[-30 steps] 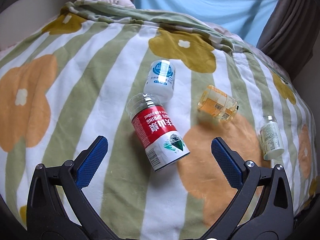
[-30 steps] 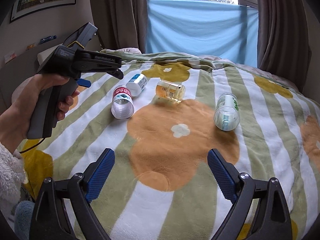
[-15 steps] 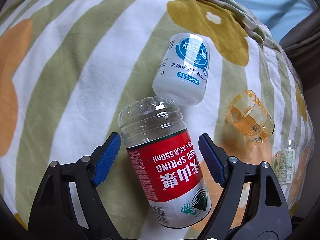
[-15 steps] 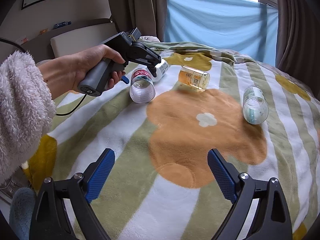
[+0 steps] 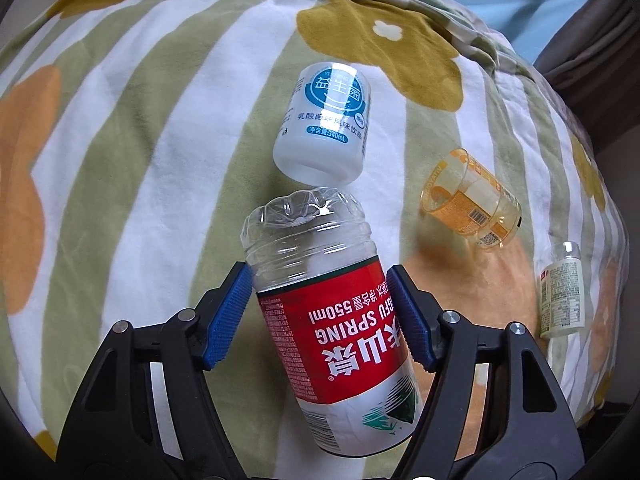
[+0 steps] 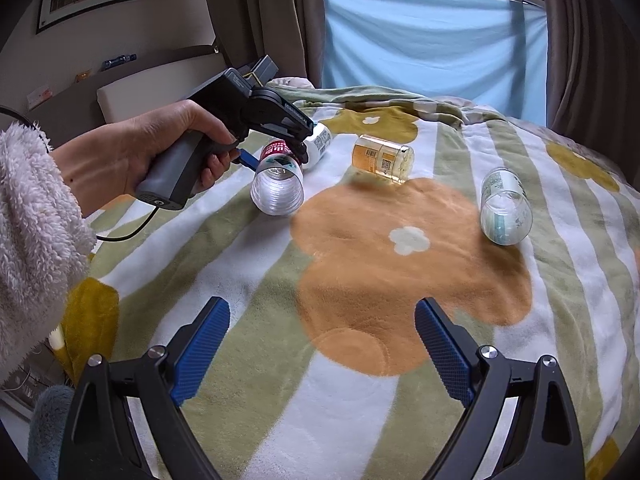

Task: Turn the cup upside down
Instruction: 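Lift the red-labelled bottle with the right gripper and turn it upright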

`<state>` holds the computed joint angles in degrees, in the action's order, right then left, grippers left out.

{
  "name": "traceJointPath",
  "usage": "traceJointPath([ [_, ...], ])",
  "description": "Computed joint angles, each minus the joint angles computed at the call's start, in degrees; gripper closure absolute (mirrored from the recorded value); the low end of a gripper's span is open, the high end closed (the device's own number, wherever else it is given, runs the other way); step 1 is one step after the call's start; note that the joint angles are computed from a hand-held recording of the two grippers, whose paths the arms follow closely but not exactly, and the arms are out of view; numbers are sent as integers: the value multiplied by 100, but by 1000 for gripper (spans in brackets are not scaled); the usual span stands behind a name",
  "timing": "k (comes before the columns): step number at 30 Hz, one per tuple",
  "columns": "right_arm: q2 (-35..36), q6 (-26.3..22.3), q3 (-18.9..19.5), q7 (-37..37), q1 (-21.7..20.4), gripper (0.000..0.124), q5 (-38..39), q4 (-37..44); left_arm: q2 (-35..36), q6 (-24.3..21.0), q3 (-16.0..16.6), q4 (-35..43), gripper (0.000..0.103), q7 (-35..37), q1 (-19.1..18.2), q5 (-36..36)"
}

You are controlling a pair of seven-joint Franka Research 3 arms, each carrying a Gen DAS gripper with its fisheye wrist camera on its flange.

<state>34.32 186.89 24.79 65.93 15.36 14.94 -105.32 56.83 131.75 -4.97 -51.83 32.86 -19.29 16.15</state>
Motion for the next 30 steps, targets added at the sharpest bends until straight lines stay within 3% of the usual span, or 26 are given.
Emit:
traceJointPath([
  [4, -78, 10, 284, 18, -279, 31, 27, -142, -471, 161, -52, -614, 36, 123, -184, 169],
  [13, -651, -74, 457, 262, -569, 31, 274, -720, -1284, 515, -416, -1730, 36, 481, -538, 290],
  [15, -822, -110, 534, 262, -698, 31, 328, -903, -1263, 410, -512, -1676, 36, 651, -632, 247],
  [18, -1132, -288, 314, 287, -606, 31, 439, -1142, -1124, 278, -627, -1494, 36, 892, -785, 144],
  [22, -1385, -599, 435, 64, -903, 31, 839, -1381, -759, 51, -660, -1038, 36, 1124, -1026, 38],
  [25, -1499, -712, 318, -36, -905, 31, 1125, -1477, -504, -27, -674, -752, 36, 1223, -1142, -87],
  [27, -1550, -802, 143, -60, -797, 31, 1256, -1500, -371, -120, -582, -568, 36, 1178, -1262, -72],
  [30, -1544, -909, 268, -363, -951, 31, 1660, -1484, -122, -442, -401, -105, 34, 1115, -1455, 66],
])
